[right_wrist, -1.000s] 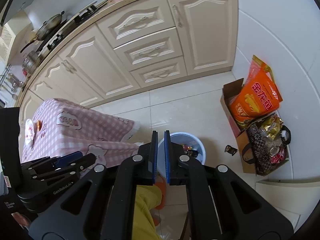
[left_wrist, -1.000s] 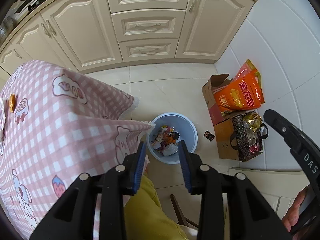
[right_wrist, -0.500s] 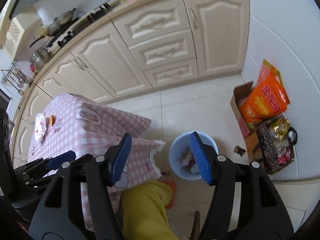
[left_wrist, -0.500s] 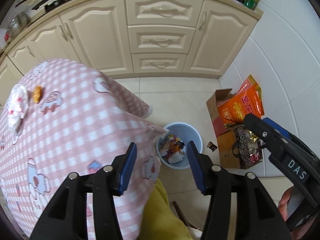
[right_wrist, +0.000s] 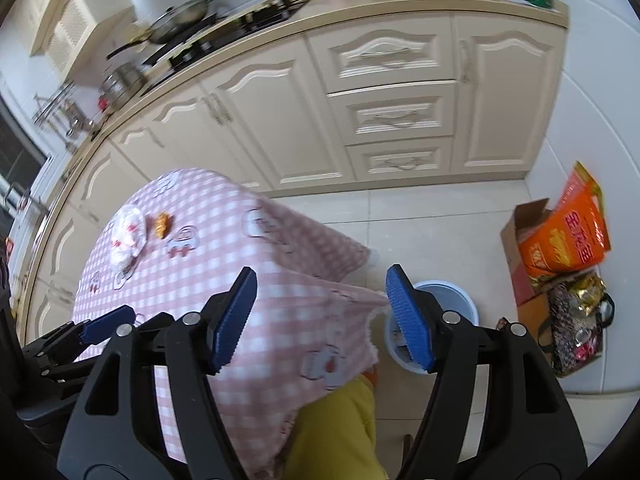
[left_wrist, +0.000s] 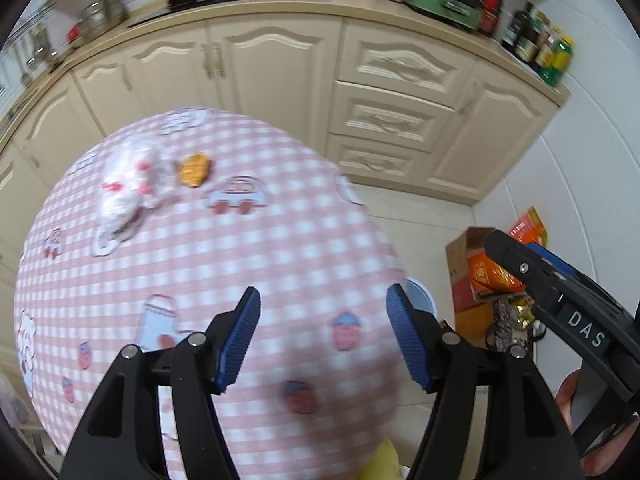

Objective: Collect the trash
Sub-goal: 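Move both tools back over the table toward the remaining trash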

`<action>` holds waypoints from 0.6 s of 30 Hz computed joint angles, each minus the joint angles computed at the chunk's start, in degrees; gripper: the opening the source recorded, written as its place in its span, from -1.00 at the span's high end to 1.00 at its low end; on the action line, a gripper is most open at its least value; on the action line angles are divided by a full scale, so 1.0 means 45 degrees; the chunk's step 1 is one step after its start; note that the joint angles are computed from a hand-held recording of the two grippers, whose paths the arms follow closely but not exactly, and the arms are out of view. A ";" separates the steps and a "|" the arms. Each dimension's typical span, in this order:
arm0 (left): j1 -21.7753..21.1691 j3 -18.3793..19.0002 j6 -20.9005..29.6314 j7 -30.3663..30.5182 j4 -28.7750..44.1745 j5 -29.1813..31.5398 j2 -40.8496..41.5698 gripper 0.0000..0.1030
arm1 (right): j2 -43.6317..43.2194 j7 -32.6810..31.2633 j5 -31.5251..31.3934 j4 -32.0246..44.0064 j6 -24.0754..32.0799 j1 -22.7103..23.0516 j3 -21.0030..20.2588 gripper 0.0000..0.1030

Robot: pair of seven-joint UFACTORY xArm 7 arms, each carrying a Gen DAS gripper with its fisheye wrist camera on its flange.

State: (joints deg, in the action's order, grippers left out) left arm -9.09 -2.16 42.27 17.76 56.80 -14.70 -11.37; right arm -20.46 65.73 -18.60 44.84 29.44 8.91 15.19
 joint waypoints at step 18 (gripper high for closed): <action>0.2448 0.1065 0.0442 0.0087 0.2864 -0.0453 0.2761 -0.43 | 0.6174 -0.1774 -0.0088 0.6159 0.1102 0.2483 -0.1156 -0.47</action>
